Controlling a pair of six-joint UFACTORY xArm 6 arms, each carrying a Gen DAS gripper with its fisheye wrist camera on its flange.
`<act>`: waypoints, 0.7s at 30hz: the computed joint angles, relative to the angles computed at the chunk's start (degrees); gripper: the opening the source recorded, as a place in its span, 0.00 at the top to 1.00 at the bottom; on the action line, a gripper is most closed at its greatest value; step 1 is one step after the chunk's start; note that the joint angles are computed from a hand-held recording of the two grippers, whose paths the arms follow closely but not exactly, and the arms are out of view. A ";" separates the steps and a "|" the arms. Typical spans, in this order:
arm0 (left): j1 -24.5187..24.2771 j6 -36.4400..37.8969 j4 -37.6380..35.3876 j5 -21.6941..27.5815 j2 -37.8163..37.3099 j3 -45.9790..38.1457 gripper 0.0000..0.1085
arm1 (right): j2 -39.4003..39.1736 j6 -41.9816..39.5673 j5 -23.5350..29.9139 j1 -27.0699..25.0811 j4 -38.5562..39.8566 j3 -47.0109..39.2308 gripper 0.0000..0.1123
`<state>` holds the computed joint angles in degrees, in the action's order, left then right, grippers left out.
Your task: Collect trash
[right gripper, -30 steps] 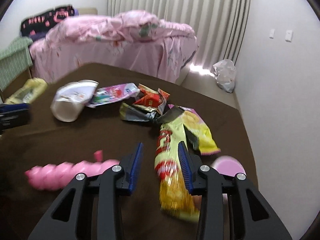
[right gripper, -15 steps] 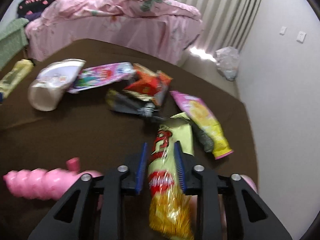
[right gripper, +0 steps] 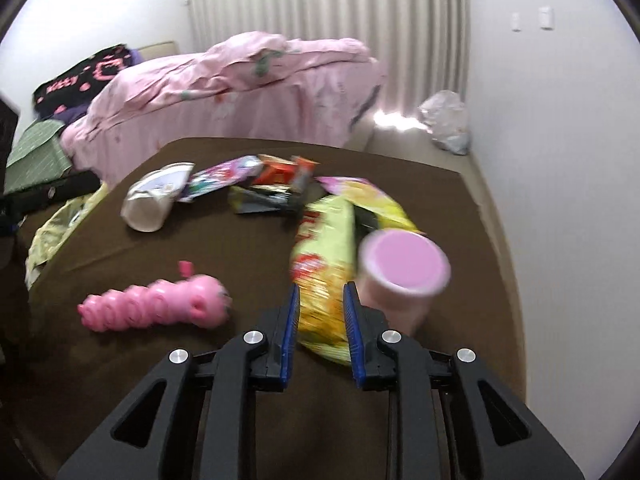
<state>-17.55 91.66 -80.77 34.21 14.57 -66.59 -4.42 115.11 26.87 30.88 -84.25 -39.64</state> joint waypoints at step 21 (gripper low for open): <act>-5.96 -39.30 42.93 0.56 19.69 -22.09 0.83 | 2.10 0.78 2.15 2.51 -6.18 -1.30 0.70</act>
